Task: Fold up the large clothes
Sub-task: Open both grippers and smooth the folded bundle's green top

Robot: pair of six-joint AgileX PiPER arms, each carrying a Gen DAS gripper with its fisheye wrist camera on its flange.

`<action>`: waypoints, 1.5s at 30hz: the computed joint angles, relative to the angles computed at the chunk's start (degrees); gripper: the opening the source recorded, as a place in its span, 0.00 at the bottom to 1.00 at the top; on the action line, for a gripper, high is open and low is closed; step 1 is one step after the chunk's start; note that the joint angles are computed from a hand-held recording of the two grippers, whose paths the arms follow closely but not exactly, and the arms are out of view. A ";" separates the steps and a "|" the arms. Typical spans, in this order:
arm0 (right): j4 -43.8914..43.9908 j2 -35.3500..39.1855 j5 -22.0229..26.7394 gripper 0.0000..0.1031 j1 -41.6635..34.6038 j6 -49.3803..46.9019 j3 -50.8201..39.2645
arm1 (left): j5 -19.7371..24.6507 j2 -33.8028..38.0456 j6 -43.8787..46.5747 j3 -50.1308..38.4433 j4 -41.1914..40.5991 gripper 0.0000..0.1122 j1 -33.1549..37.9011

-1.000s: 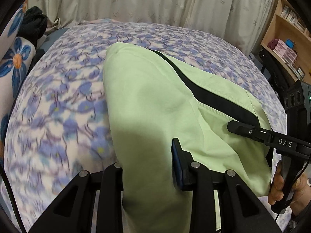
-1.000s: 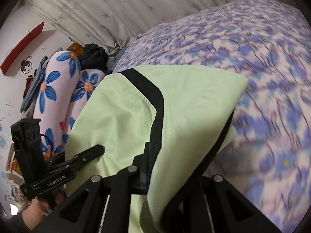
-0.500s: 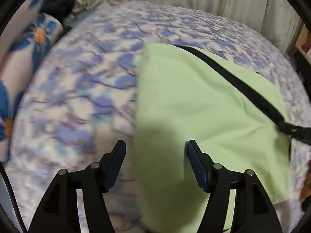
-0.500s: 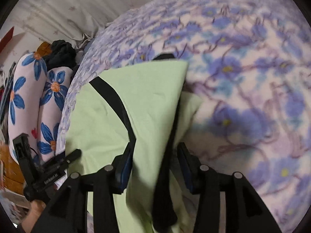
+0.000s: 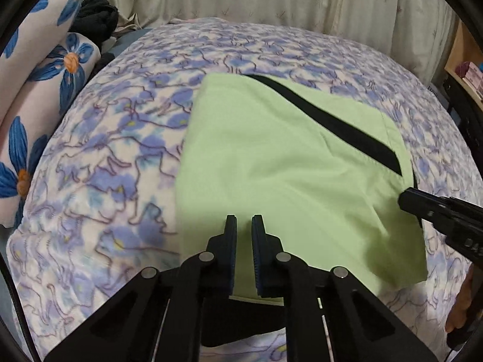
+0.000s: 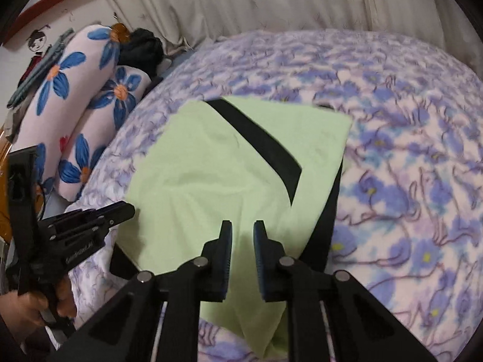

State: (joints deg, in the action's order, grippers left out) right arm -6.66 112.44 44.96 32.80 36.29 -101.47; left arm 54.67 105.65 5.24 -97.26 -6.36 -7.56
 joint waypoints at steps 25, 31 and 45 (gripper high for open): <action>0.78 -9.58 -8.37 0.02 2.65 0.84 21.49 | -12.88 -12.43 -3.98 23.67 5.98 0.11 -3.32; 4.67 -13.40 -13.33 0.00 0.28 0.66 30.00 | -13.86 -13.40 -3.74 25.45 6.59 0.11 -3.64; -1.89 -14.93 -2.66 0.02 3.69 7.16 24.22 | -7.47 -16.11 -0.90 22.84 2.33 0.49 -2.70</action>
State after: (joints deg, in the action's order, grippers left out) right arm -8.55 97.50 42.30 36.48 43.45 -77.24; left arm 47.20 89.54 4.34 -74.43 -4.03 -10.25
